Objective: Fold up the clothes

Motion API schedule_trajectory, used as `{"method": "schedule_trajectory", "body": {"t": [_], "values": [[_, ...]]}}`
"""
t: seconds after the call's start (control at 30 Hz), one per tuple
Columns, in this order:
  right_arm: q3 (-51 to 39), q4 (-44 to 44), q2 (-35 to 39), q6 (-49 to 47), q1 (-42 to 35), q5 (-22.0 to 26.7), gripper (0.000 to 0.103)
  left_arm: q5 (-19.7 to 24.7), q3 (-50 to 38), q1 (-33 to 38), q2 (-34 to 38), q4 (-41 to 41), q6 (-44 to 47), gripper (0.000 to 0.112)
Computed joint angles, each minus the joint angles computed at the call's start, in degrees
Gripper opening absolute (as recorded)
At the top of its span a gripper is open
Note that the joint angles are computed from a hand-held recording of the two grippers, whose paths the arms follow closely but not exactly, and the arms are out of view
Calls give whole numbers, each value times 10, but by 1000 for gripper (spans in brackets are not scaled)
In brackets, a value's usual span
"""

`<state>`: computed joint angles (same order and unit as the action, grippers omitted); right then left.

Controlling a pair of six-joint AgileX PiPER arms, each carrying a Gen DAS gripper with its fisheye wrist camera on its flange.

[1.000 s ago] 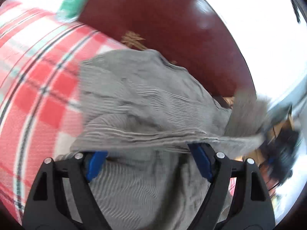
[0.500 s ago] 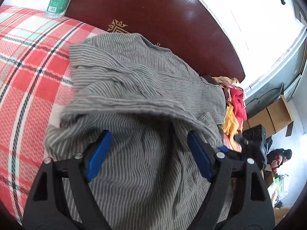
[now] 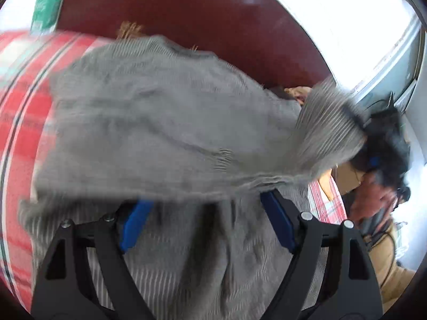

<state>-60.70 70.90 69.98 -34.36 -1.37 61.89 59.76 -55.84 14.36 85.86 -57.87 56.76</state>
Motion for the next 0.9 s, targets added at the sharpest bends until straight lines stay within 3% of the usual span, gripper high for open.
{"method": "schedule_trajectory", "body": {"t": [0.03,0.13,0.17,0.33,0.43,0.57,0.63,0.67,0.77,0.83,0.9], "values": [[-24,14,2,-6,-3,0,8,-15,-7,-8,-1,-5,-2,82],[-84,27,5,-27,-6,-6,8,-131,-3,-27,-29,-30,0,82],[-93,18,3,-35,-11,-6,8,-151,-3,-20,-31,-42,0,82],[-77,-59,0,-76,-6,-19,10,-184,-8,-14,8,-9,-28,82],[-24,-138,21,-69,-1,-37,11,-180,1,-25,33,49,-53,82],[38,-176,65,-60,-17,-57,16,-145,1,-7,31,40,-41,82],[50,-154,80,-73,-35,-51,34,-128,-3,8,31,44,-44,82],[53,-142,87,-80,-42,-48,36,-119,-4,17,32,46,-46,82],[49,-119,95,-92,-34,-65,36,-84,-7,50,35,45,-44,82],[32,-151,88,-67,-8,-95,22,-56,3,76,28,39,-31,82],[15,-178,74,-51,23,-127,20,-20,16,104,11,38,-6,82]]}}
